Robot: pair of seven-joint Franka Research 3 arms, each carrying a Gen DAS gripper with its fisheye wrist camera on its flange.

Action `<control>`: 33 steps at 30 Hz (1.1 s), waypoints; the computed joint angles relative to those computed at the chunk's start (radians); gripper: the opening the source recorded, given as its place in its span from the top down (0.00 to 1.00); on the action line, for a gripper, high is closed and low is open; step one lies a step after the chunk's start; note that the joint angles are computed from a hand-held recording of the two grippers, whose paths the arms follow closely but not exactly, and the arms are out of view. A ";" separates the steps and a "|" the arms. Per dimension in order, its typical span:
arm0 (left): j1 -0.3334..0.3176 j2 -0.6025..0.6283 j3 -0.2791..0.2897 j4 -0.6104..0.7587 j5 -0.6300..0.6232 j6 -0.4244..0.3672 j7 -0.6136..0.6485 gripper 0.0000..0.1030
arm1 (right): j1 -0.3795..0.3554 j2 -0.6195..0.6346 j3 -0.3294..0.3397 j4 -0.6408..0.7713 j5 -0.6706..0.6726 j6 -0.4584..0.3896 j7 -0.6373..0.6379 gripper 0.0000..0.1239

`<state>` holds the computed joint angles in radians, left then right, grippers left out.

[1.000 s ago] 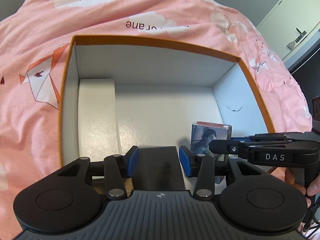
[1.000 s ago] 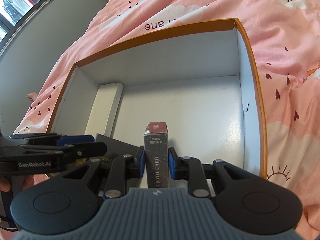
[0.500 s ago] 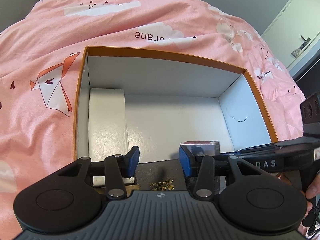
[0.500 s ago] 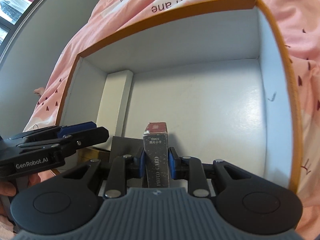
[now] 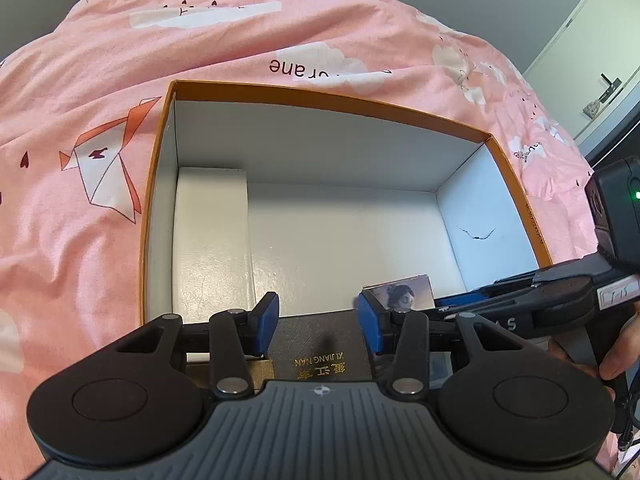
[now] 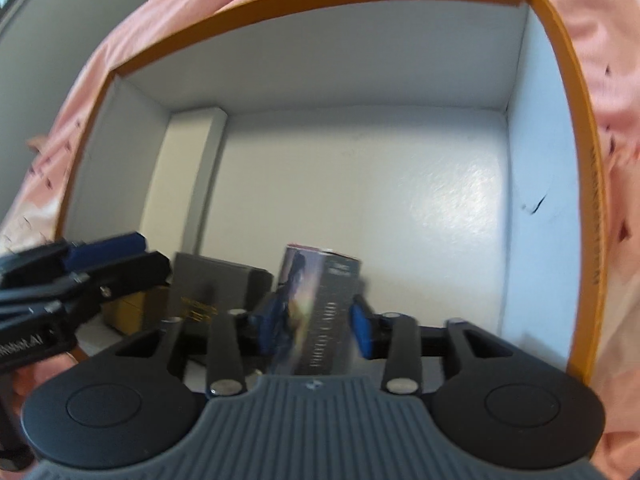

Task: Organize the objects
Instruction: 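Lower the PHOTO CARD box into the shoebox and open the right tool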

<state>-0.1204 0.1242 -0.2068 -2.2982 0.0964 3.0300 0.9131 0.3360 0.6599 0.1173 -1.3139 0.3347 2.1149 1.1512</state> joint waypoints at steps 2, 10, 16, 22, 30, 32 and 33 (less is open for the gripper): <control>-0.004 -0.005 0.004 -0.009 0.009 0.011 -0.010 0.51 | 0.016 -0.023 -0.011 -0.037 -0.036 0.039 -0.019 0.60; -0.026 -0.027 0.034 -0.032 0.100 0.050 -0.101 0.51 | 0.020 -0.010 -0.016 -0.017 -0.060 -0.012 -0.011 0.62; -0.047 -0.055 0.064 -0.053 0.225 0.073 -0.213 0.51 | 0.004 0.016 -0.003 0.019 -0.029 -0.060 -0.012 0.76; -0.055 -0.078 0.083 -0.059 0.387 0.077 -0.371 0.51 | 0.008 -0.008 -0.004 -0.024 -0.026 -0.019 -0.034 0.76; -0.033 -0.142 0.048 -0.084 0.615 0.072 -0.588 0.51 | -0.031 -0.227 0.050 -0.333 0.093 0.263 -0.250 0.70; -0.023 -0.165 0.030 -0.097 0.634 0.074 -0.603 0.51 | -0.046 -0.287 0.066 -0.405 0.158 0.324 -0.324 0.65; -0.018 -0.175 0.020 -0.103 0.637 0.074 -0.607 0.51 | -0.055 -0.319 0.074 -0.442 0.199 0.347 -0.365 0.63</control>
<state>-0.1387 -0.0510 -0.1863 -2.4015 0.7333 3.1038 0.3060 0.2813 0.3412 0.1917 -1.7556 0.5332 2.4621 0.7863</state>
